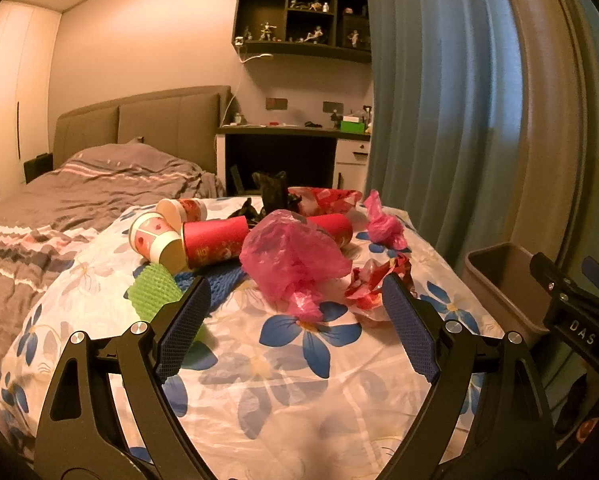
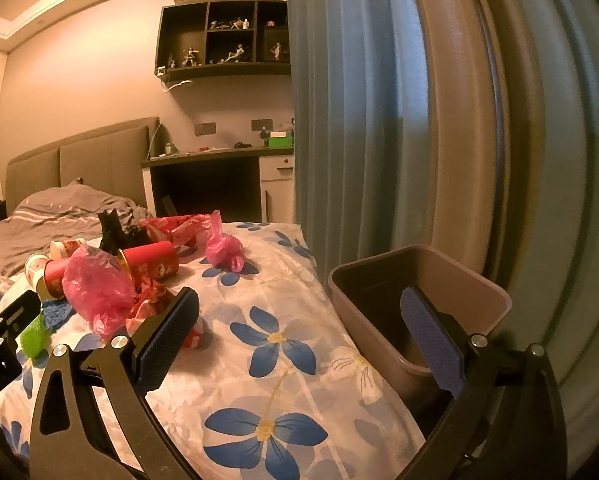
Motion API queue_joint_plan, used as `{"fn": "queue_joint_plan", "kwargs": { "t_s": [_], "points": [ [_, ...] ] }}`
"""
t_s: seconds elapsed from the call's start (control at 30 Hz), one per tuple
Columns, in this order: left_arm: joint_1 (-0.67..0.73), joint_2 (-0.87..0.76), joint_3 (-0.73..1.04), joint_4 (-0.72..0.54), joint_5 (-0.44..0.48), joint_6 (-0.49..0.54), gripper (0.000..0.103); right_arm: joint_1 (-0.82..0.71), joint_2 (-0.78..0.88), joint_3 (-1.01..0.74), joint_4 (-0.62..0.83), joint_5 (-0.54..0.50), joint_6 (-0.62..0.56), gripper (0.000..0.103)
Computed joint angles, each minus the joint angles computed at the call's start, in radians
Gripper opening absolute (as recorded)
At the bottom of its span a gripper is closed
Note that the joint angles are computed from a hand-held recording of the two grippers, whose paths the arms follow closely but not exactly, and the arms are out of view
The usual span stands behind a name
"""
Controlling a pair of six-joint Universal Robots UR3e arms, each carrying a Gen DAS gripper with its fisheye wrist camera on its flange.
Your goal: Collect trash
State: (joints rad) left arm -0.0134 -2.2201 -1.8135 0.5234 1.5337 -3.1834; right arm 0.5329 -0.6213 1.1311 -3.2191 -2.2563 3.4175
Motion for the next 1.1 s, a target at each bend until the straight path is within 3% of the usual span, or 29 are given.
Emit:
{"fn": "queue_joint_plan", "kwargs": {
  "t_s": [0.7, 0.93, 1.1],
  "points": [
    [0.076, -0.036, -0.019, 0.029, -0.042, -0.003, 0.086, -0.029, 0.047, -0.041, -0.012, 0.105, -0.010, 0.098],
    [0.146, -0.052, -0.028, 0.050, -0.043, -0.039, 0.086, -0.035, 0.157, -0.217, 0.041, 0.214, -0.046, 0.098],
    [0.191, -0.068, -0.035, 0.071, -0.048, -0.041, 0.086, -0.035, 0.281, -0.454, 0.140, 0.293, -0.071, 0.093]
  ]
}}
